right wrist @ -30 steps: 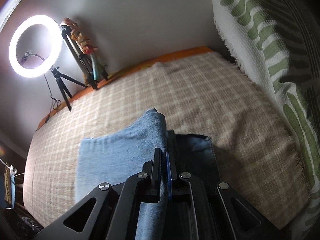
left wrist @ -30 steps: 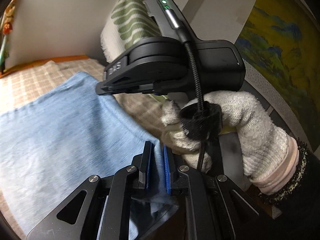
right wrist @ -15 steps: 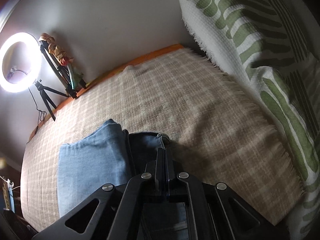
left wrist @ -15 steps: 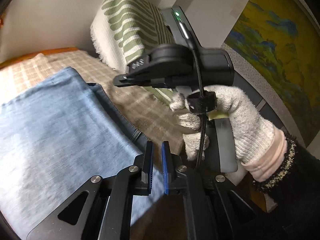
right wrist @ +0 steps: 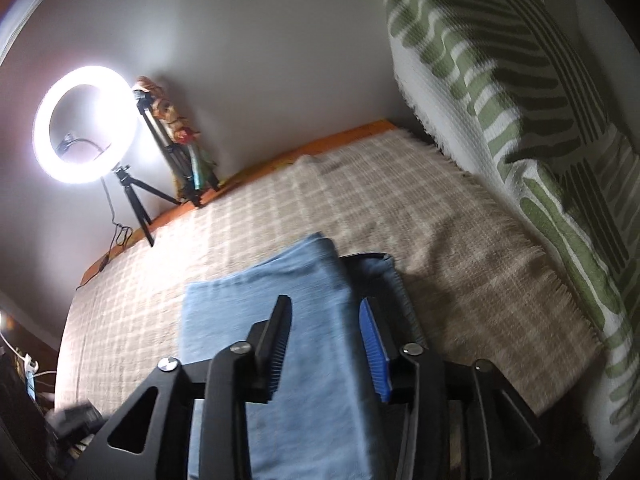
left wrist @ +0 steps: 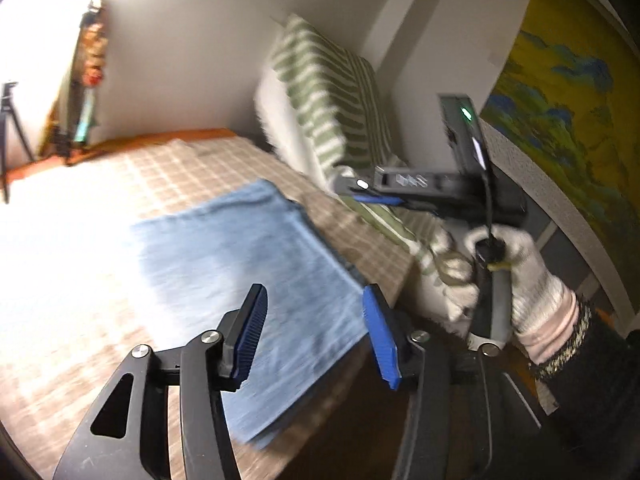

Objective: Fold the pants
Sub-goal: 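Open both grippers and release the folded jeans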

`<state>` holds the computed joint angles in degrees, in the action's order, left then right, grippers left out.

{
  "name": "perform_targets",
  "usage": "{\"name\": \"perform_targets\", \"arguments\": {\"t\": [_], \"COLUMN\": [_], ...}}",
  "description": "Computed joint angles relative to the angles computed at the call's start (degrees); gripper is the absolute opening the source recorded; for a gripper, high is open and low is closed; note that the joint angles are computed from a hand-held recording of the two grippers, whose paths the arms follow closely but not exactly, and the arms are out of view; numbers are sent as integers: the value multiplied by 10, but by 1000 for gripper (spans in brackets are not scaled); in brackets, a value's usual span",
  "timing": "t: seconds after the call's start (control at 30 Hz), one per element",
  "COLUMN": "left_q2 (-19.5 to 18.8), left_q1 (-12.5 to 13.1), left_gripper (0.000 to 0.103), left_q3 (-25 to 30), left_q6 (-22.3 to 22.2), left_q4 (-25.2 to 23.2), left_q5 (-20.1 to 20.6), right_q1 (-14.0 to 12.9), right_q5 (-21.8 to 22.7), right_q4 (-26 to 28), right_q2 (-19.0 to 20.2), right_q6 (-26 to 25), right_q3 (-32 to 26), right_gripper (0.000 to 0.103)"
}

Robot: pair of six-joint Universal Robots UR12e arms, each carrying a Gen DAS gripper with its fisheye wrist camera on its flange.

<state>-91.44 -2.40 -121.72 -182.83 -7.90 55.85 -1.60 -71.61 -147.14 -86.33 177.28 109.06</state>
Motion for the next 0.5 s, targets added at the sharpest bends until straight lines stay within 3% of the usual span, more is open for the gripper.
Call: {"name": "perform_targets", "arguments": {"t": [0.07, 0.17, 0.33, 0.5], "left_q2": [20, 42, 51, 36], "left_q1": [13, 28, 48, 61], "left_gripper": [54, 63, 68, 69], "left_q3": [-6, -14, -13, -10], "left_q6": [7, 18, 6, -16], "left_q4": [-17, -28, -49, -55], "left_q5": [0, 1, -15, -32], "right_q1": [7, 16, 27, 19], "right_q5": [-6, -14, -35, -37], "right_q4": [-13, -20, -22, -30], "right_q2": [-15, -31, -46, -46], "right_q6": [7, 4, -7, -19], "right_q3": [11, 22, 34, 42], "right_gripper": [70, 81, 88, 94]}}
